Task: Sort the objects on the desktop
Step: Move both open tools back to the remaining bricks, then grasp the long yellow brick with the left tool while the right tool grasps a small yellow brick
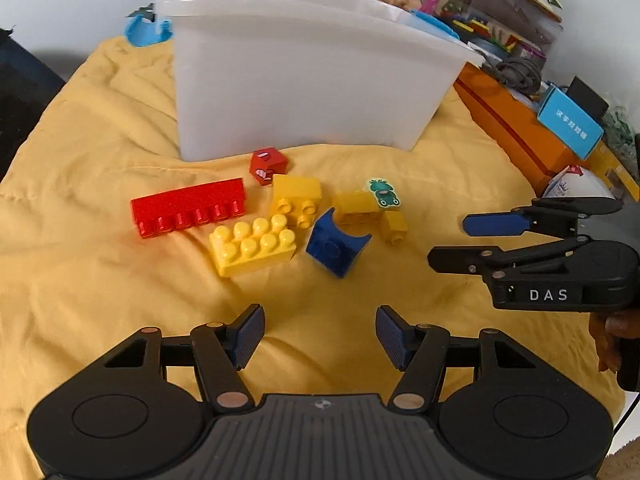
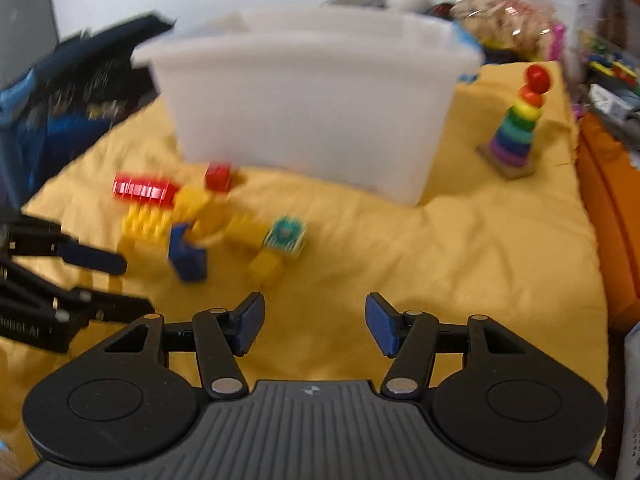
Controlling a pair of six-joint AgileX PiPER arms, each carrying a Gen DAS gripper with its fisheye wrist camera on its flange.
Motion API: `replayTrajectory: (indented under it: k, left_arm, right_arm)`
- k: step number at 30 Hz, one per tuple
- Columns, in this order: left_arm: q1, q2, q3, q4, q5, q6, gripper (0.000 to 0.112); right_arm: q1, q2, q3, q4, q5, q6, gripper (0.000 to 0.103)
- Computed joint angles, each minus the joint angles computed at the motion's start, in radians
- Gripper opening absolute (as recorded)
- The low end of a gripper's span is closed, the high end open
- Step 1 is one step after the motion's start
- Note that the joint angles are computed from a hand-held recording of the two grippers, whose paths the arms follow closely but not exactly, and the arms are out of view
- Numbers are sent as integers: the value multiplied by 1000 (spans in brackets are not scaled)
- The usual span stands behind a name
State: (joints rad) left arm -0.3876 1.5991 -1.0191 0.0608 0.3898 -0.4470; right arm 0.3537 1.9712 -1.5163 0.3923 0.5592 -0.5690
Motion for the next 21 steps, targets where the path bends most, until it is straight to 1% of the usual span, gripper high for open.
replayTrajectory:
  k: [2, 7, 10, 12, 13, 14, 15, 17, 19, 21]
  left_arm:
    - [-1, -14, 15, 9, -4, -22, 65]
    - [-20, -43, 43, 80, 11, -128, 65]
    - [-45, -71, 61, 134, 19, -192, 65]
    - [-64, -82, 70, 180, 20, -253, 65]
    - [-73, -86, 73, 198, 21, -278, 65]
    - [-82, -89, 75, 219, 26, -307, 65]
    - [-92, -92, 74, 247, 34, -343, 65]
    - [-119, -97, 70, 316, 61, -430, 65]
    - [-141, -102, 69, 376, 82, -507, 65]
    - [-159, -101, 64, 435, 106, -584, 65]
  right_arm:
    - [2, 8, -17, 12, 27, -19, 59]
    - [23, 4, -30, -1, -33, -43, 61]
    - [21, 18, -42, 33, -37, -93, 60]
    - [14, 38, -64, 55, -2, -117, 57]
    - [11, 44, -71, 73, 5, -132, 54]
    - [9, 48, -77, 93, 8, -148, 45]
    - [8, 58, -93, 106, 15, -165, 42]
    - [16, 84, -134, 84, 38, -162, 43]
    - [23, 116, -183, 69, 82, -149, 43]
    - [26, 133, -199, 95, 107, -164, 39]
